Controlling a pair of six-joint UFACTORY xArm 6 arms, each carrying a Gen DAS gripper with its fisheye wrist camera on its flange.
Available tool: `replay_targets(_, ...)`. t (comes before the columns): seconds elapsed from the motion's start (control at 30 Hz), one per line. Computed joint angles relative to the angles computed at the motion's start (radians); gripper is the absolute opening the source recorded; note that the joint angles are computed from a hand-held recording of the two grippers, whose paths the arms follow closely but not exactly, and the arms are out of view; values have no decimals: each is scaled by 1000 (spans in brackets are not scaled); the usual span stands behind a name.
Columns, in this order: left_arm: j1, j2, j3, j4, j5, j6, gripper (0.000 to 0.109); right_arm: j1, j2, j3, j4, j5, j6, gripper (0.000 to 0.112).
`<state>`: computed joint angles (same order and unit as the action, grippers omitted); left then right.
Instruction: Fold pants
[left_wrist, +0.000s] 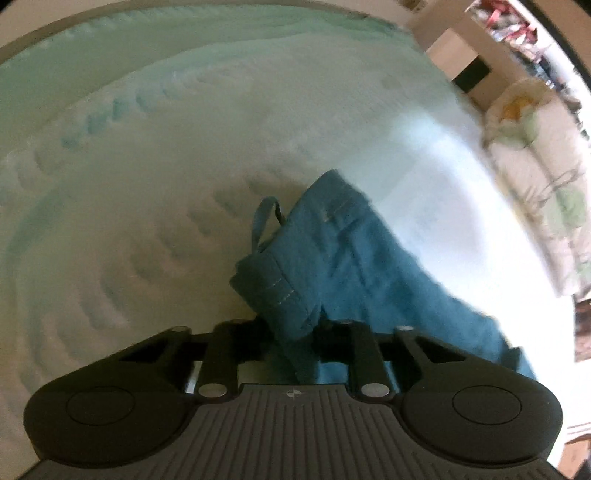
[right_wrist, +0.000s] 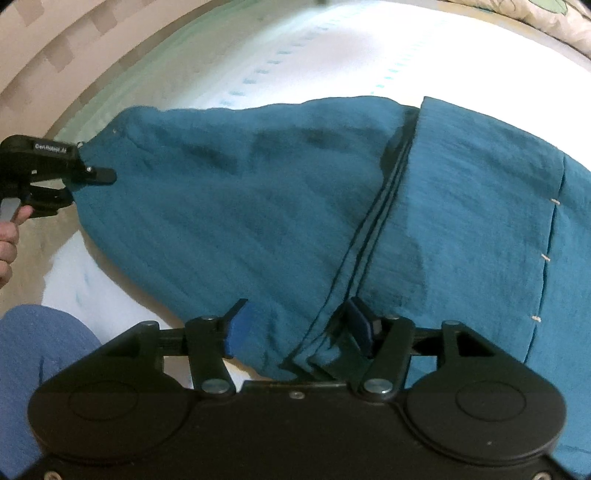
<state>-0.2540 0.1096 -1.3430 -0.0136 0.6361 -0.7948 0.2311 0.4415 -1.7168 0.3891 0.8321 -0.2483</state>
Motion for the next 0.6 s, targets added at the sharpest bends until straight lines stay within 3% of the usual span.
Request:
replay_targets(0.13,-49,-23,-41,183,-3,-49,16,-26,-8,2,71,19,-27,60)
replay_targets(0.2,-82,-25,-86,246,1,-41,16,-48,-17,6,124,35,-38,54)
replay_targets(0.3,-143,-6,-181,323,9,-10,16,-80,-60,53,186,12,-47,54)
replay_targets(0.47,-264,110,-419,336,37,112,16,-145,-152,160,209,-57,-66,54)
replay_targets(0.6,-357,268,-638,246,60,219,16,-213,-204,240,197,-103,-32,54)
